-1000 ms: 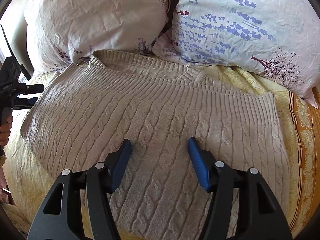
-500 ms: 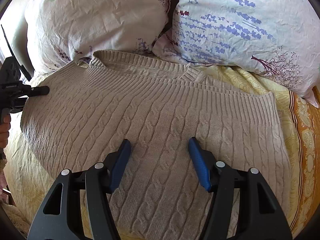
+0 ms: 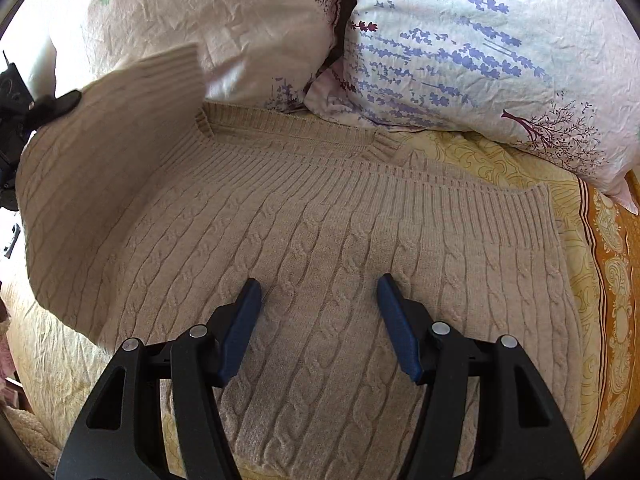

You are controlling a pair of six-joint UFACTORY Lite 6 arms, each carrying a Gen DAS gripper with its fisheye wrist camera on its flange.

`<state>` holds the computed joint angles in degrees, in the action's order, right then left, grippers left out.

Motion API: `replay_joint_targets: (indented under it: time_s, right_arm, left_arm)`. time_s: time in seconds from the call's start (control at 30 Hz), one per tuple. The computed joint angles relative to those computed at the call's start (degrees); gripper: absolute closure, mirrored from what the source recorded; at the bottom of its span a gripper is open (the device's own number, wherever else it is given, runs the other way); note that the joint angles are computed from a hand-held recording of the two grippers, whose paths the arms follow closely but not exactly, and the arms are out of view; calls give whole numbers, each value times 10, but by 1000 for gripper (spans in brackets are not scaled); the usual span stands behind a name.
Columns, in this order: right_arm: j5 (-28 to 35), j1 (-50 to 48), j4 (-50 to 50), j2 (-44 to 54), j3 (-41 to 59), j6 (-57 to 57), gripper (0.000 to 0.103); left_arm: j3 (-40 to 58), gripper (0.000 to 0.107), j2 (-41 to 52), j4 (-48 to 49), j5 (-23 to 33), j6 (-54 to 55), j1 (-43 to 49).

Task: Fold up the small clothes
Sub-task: 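Grasp the side edge with the left gripper, fold it over, release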

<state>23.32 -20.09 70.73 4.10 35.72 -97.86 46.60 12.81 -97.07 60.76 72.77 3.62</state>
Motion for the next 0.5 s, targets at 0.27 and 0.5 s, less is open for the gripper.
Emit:
replay_joint_targets:
  time_s: [0.27, 0.5]
  right_arm:
    - [45, -32, -49, -3, 9, 44, 41]
    - [336, -146, -117, 152, 187, 257, 41]
  left_arm:
    - [74, 98, 129, -44, -33, -16, -125]
    - [39, 62, 180, -111, 140, -1, -69]
